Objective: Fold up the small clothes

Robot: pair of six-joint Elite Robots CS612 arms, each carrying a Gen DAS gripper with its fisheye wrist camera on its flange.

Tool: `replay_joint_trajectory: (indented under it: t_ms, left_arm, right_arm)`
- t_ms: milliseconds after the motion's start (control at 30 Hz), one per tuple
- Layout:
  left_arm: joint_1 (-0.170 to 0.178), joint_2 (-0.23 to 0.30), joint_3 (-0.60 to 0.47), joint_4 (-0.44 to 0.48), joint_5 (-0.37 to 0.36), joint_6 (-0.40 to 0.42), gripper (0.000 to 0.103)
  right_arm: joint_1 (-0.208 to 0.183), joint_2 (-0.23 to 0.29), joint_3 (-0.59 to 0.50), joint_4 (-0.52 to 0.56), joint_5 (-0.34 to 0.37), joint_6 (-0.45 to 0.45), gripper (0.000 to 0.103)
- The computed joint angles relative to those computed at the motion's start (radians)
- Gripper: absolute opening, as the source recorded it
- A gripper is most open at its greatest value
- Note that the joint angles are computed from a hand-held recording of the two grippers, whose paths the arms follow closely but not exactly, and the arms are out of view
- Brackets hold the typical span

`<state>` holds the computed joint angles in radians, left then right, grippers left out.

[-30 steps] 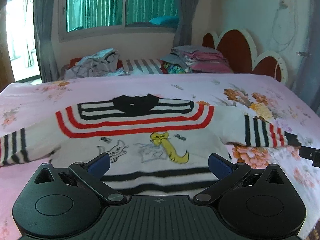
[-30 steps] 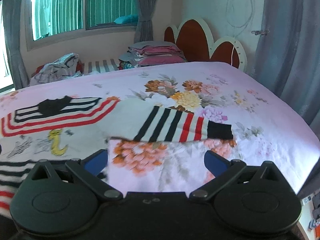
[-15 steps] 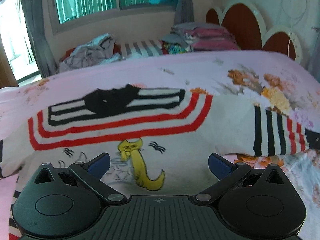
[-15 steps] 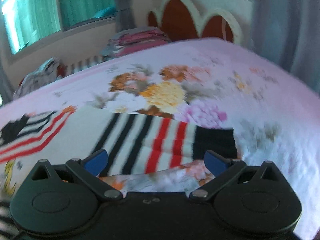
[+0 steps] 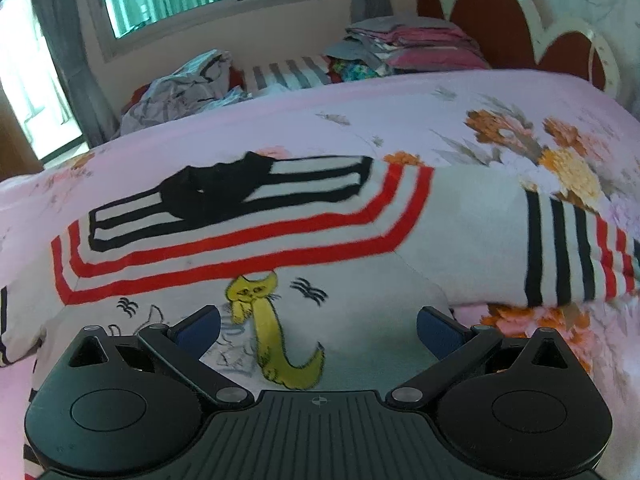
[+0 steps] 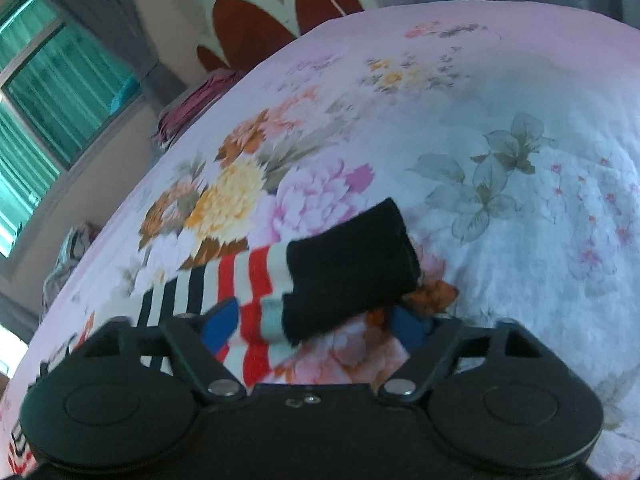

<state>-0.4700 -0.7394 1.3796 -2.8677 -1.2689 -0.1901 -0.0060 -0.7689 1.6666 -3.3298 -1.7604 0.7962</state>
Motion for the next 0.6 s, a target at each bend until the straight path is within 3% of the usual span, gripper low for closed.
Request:
replay_joint_trajectory:
  t_ms: [33,167,200,333,467,600]
  left_arm:
    - [0.004,0.000,-0.002,-0.007,-0.003,-0.009,0.103]
    - [0.029,-0.001,-0.004,-0.025,0.000,-0.074,0.103]
    - [0.038,-0.002,-0.002,-0.027,0.000,-0.083,0.103]
    - [0.083,-0.006,0.010,-0.011,-0.030,-0.076,0.103]
    - [0.134,-0.008,0.031,-0.020,-0.078,-0.113,0.103]
    - [0.175,-0.004,0.047,-0.045,-0.078,-0.102,0.103]
  right_arm:
    - [-0.001,0.002,-0.005,0.004,-0.006,-0.005,0.064]
    - [-0.006,0.004,-0.028,0.070,-0.037,-0.036,0.011]
    - [-0.007,0.003,-0.032,0.078,-0.041,-0.045,0.007]
    - [0.028,0.010,-0.083,0.081,-0.109,-0.216,0.007]
    - [0.065,0.032,-0.159,0.075,-0.055,-0.321,0.007]
    - [0.119,0.073,-0.269,0.128,0.003,-0.406,0.007]
